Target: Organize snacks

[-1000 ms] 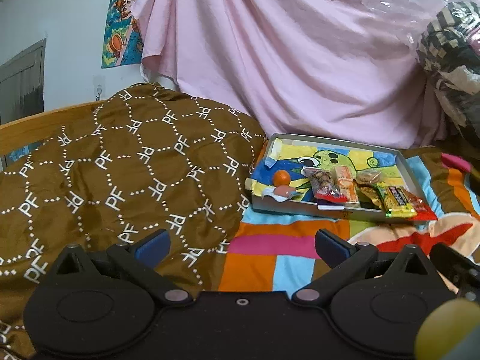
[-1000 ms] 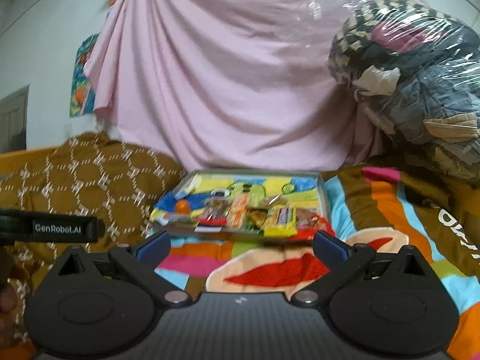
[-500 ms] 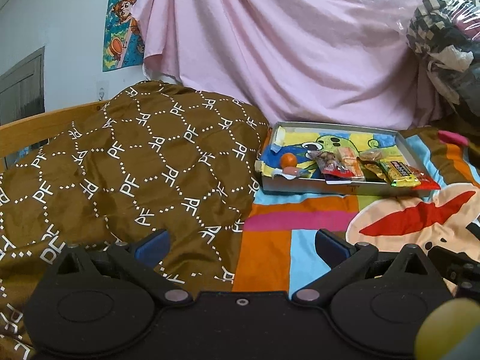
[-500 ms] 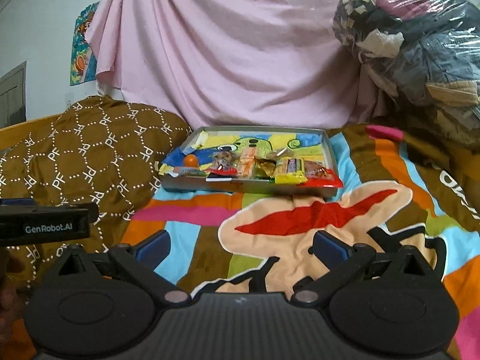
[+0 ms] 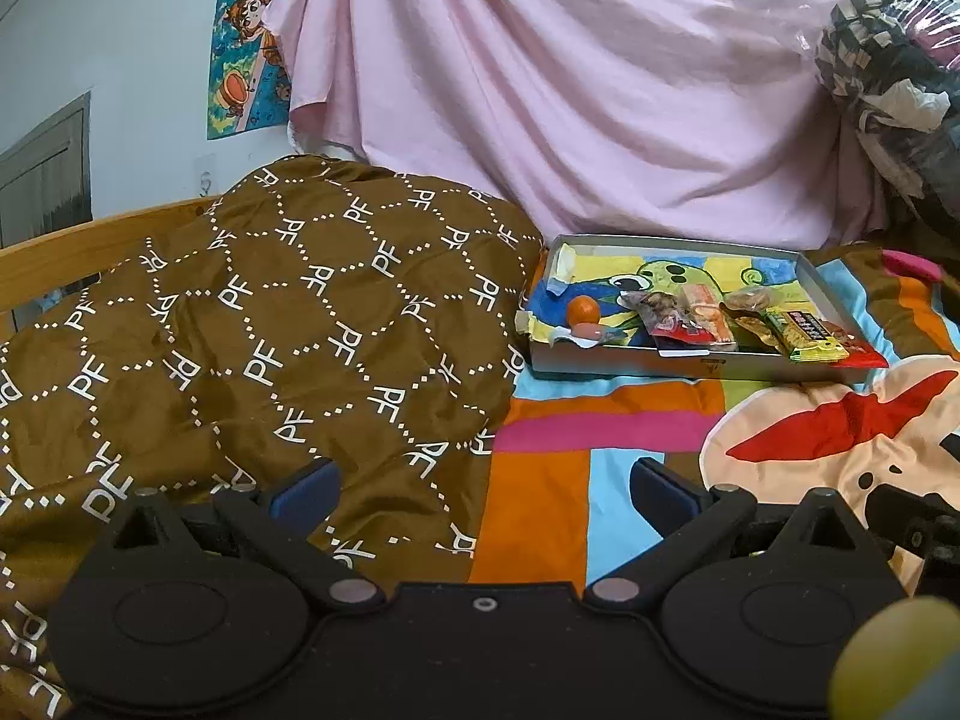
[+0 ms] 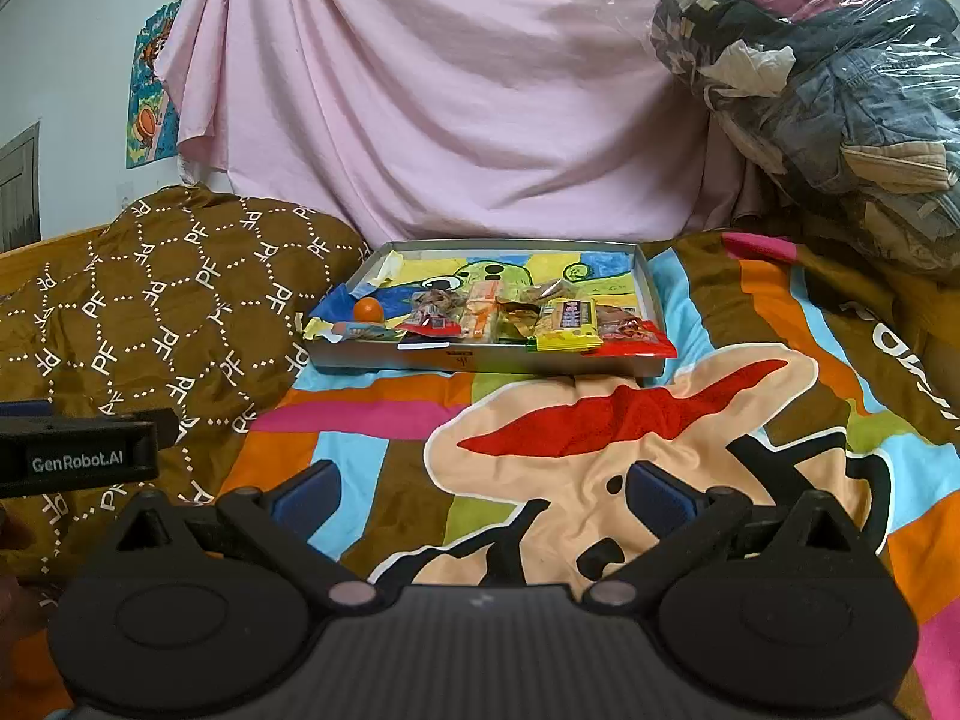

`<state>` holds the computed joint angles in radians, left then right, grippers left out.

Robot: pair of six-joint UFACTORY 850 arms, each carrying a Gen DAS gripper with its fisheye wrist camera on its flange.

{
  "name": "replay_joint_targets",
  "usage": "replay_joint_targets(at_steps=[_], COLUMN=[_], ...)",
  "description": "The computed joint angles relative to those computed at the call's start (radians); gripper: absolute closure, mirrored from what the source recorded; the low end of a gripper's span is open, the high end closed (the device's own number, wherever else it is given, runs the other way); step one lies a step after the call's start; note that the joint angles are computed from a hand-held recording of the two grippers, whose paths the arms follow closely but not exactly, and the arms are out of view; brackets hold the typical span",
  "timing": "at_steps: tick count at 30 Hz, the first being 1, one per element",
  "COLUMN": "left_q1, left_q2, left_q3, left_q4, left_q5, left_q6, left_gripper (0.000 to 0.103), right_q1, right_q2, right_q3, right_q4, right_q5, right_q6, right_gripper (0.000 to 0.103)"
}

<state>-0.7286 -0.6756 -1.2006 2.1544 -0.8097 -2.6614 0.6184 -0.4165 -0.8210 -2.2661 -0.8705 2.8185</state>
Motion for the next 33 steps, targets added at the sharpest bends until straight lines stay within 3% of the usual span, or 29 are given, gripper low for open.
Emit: replay_joint_targets(at_steps=[33], left_q1=[-0.002], left_q2=[0.001], left_q3=[0.008], left_q4=[-0.003], left_q5=[-0.010], left_q6=[-0.007], left_gripper=[0.001], right_q1=[0.000], right_q2=[-0.006], right_q3=[-0.006], right_q4=[0.002], right_q5=[0.013], right_q6=[-0.021], right_gripper=[0.000])
